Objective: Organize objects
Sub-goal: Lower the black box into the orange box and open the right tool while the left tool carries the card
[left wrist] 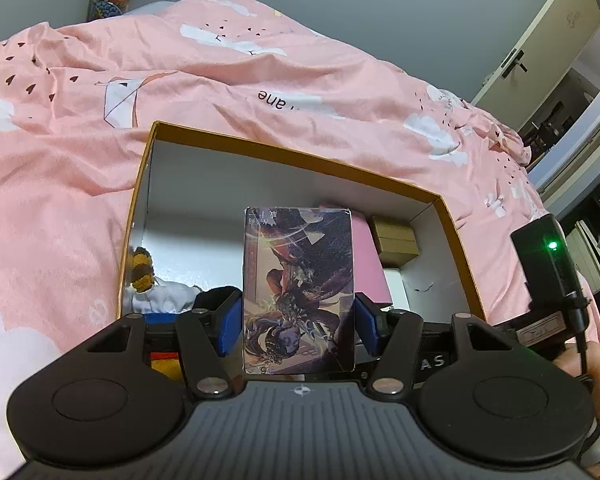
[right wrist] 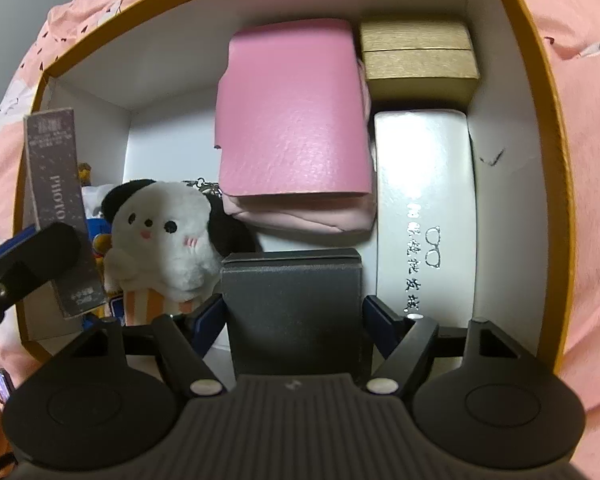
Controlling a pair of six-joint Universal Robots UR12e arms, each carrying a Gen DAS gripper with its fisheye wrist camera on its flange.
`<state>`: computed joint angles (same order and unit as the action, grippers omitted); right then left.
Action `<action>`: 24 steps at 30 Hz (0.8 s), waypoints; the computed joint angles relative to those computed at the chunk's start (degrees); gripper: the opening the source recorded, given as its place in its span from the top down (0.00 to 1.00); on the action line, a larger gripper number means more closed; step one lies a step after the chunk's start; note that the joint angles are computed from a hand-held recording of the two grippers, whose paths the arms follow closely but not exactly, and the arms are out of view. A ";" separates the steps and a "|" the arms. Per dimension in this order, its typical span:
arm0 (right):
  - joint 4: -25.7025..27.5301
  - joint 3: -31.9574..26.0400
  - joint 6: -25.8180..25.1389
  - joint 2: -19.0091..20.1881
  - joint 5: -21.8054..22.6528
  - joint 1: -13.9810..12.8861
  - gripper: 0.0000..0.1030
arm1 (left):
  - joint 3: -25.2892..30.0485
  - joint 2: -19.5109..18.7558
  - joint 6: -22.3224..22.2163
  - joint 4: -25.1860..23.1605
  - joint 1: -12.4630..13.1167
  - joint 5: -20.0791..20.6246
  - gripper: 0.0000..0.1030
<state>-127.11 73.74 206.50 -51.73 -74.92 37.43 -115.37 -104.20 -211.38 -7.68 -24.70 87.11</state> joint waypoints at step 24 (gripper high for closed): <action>-13.23 6.67 -9.27 -4.58 -11.09 1.09 0.68 | 4.42 -0.71 0.19 -9.38 -1.69 -4.81 0.36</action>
